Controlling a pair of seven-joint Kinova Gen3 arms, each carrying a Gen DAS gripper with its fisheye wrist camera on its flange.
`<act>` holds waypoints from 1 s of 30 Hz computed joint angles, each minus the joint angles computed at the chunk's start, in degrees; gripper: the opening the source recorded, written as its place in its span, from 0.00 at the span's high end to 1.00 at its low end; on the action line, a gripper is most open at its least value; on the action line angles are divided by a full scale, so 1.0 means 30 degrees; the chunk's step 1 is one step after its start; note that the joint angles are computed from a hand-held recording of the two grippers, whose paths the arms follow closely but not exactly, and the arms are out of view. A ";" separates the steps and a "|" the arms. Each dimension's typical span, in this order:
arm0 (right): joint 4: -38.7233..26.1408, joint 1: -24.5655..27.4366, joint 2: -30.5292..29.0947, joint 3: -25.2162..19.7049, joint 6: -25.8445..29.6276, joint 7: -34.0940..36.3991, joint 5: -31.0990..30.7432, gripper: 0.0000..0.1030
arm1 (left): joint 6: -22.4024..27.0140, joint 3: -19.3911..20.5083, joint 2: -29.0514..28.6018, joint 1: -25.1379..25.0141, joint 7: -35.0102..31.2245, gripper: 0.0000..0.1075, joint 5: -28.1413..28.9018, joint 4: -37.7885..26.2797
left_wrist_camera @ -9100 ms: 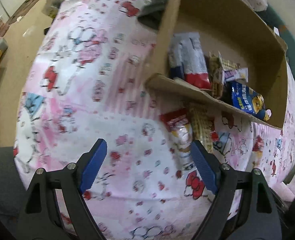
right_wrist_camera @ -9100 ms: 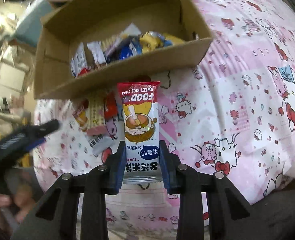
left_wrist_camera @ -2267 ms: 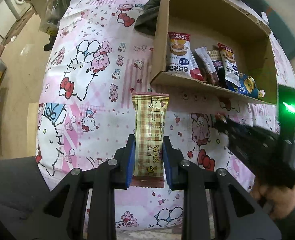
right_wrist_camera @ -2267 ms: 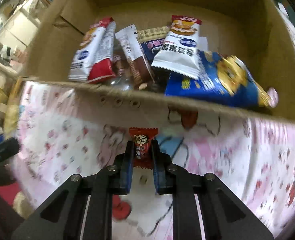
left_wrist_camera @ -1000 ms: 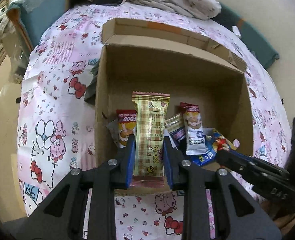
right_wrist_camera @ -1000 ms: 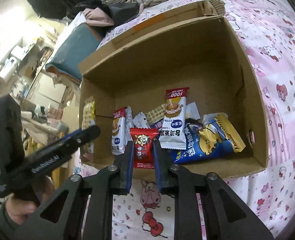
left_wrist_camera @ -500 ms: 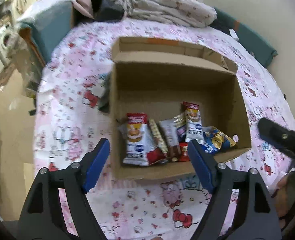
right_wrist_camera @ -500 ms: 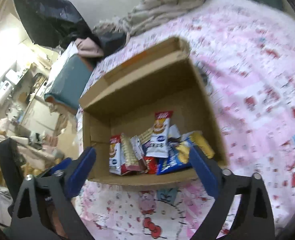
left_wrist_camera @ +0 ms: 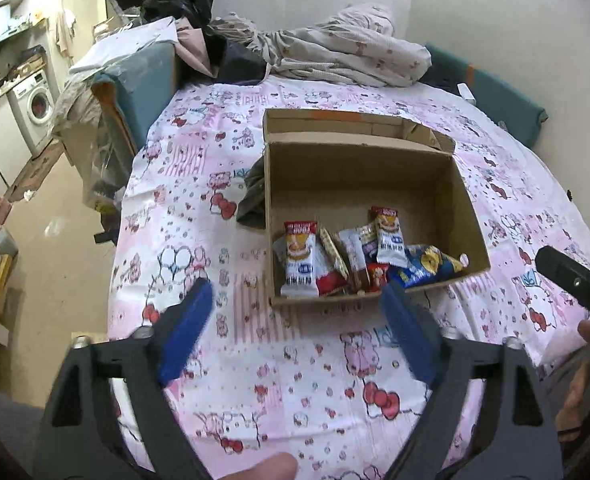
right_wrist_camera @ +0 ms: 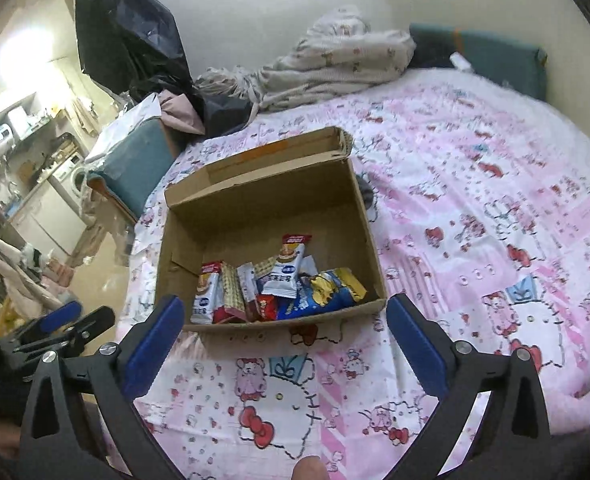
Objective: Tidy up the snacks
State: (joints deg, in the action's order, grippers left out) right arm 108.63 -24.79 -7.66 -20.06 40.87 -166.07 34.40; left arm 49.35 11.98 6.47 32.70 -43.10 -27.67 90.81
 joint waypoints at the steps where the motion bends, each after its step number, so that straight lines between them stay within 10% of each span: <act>1: 0.0044 -0.0062 0.0045 -0.0496 0.0451 -0.0639 0.0663 0.00 | -0.0154 -0.0008 -0.0186 0.0019 0.0192 0.11 0.0040 0.0263; 10: -0.0341 -0.2355 0.1148 -0.1033 0.3556 -0.3247 0.4090 0.00 | -0.0283 0.0263 -0.0280 0.0422 0.2425 0.05 -0.1892 0.0974; 30: -0.0517 -0.3188 0.1299 0.0083 0.3835 -0.3115 0.3515 0.00 | -0.0341 0.0081 -0.0137 0.0189 0.2263 0.04 -0.1114 0.0962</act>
State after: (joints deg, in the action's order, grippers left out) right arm 107.08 -34.36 -3.76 -19.81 52.38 -175.42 44.94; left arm 48.33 12.22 6.06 33.27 -36.31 -31.01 93.70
